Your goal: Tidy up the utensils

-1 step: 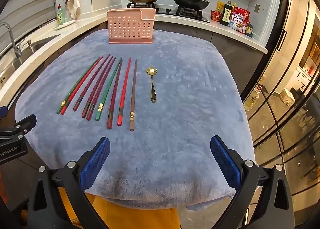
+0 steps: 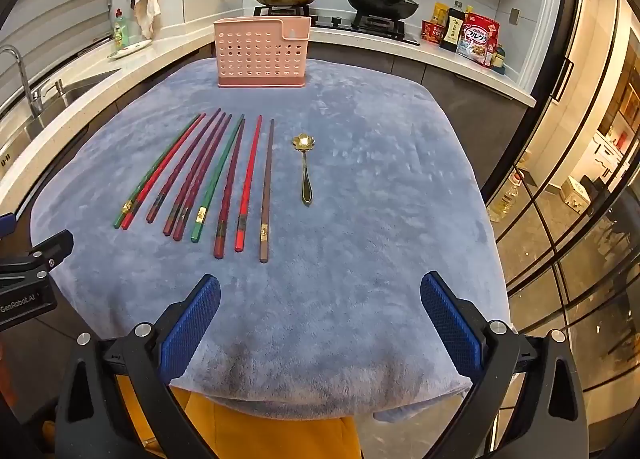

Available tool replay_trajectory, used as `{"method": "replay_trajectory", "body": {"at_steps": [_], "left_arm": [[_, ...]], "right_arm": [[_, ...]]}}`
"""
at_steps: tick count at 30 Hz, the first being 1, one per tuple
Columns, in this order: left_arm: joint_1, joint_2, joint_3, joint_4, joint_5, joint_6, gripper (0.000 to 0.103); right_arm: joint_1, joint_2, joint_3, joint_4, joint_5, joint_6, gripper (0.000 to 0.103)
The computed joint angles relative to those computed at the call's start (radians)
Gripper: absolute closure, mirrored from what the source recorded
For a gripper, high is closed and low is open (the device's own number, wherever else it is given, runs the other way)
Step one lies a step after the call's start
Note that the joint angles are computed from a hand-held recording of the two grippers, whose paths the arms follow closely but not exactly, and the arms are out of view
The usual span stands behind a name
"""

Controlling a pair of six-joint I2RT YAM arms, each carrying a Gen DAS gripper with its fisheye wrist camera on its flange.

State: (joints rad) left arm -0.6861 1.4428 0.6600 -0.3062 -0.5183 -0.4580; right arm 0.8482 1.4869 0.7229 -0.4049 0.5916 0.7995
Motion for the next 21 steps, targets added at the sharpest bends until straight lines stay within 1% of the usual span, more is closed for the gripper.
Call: {"method": "replay_trajectory", "body": {"at_steps": [2, 3, 7, 8, 15, 17, 21], "left_arm": [[-0.008, -0.006, -0.002, -0.003, -0.007, -0.011, 0.007], [0.009, -0.005, 0.001, -0.007, 0.019, -0.001, 0.007], [0.004, -0.017, -0.005, -0.01, 0.013, -0.007, 0.007], [-0.002, 0.001, -0.011, 0.008, 0.022, -0.011, 0.007], [0.006, -0.002, -0.009, -0.004, 0.028, -0.014, 0.007], [0.015, 0.009, -0.015, 0.018, 0.032, -0.002, 0.007], [0.014, 0.014, -0.017, 0.024, 0.03, -0.004, 0.007]], "right_arm": [[0.002, 0.003, 0.006, -0.013, -0.002, 0.003, 0.007], [0.003, 0.002, 0.006, -0.013, -0.001, 0.003, 0.007], [0.006, 0.006, 0.009, -0.017, 0.003, 0.004, 0.007], [0.006, 0.006, 0.008, -0.016, 0.003, 0.003, 0.007], [0.014, 0.019, 0.006, -0.008, 0.009, 0.009, 0.007], [0.013, 0.023, 0.006, -0.001, 0.006, 0.01, 0.007], [0.008, 0.017, 0.018, -0.016, 0.002, 0.003, 0.007]]}}
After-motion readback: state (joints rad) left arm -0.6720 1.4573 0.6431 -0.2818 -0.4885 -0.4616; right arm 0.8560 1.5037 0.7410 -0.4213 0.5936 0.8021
